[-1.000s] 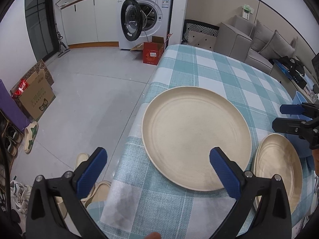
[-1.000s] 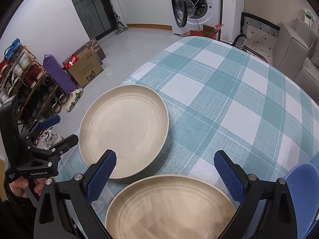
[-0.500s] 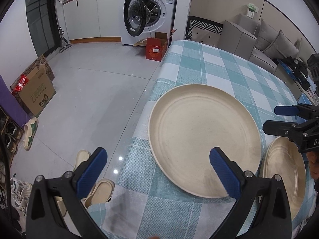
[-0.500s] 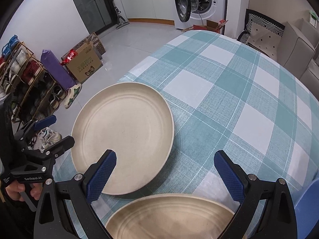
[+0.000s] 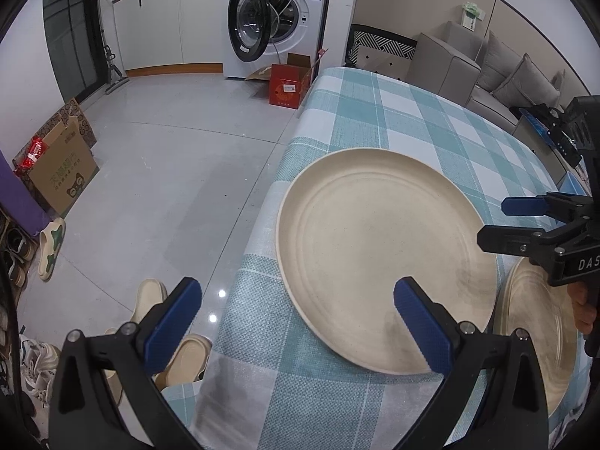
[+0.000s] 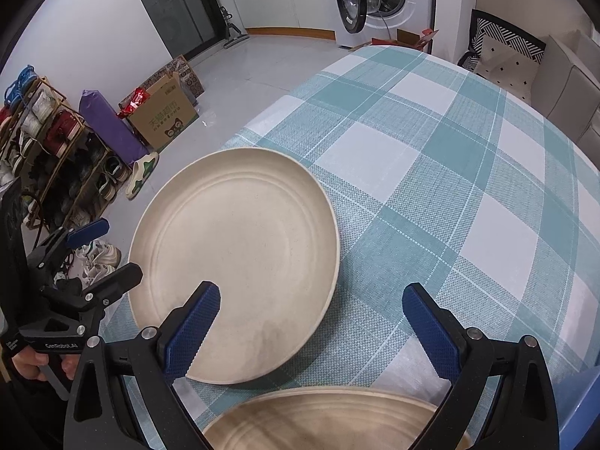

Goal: Organize plates and bowls
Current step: 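Move both tools back toward the other cream plates on the table, then close the left gripper on a plate rim while the right gripper grips another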

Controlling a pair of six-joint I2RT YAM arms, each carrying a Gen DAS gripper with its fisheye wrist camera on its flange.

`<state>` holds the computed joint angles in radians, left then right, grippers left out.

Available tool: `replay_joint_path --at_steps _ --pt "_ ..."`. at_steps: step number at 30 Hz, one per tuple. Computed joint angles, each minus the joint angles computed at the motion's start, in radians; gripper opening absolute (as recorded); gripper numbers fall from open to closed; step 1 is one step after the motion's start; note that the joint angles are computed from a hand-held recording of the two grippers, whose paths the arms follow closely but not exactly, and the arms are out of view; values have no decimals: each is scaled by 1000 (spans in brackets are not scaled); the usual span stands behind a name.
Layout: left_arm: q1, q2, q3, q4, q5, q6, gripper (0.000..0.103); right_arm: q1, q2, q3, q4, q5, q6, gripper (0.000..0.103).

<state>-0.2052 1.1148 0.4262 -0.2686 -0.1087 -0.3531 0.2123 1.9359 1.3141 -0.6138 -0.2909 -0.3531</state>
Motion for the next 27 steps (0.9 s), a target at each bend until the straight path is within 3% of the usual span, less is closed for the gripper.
replay_joint_path --at_steps 5,12,18,27 --pt "-2 24 -2 15 1 1 103 4 32 17 -19 -1 -3 84" --pt "3 39 -8 35 7 -2 103 5 44 12 -10 -9 0 81" --pt "15 20 -26 55 22 4 101 13 54 7 -2 -16 -4 72" --pt "52 26 -40 82 78 20 67 12 57 7 -19 -48 -15 53"
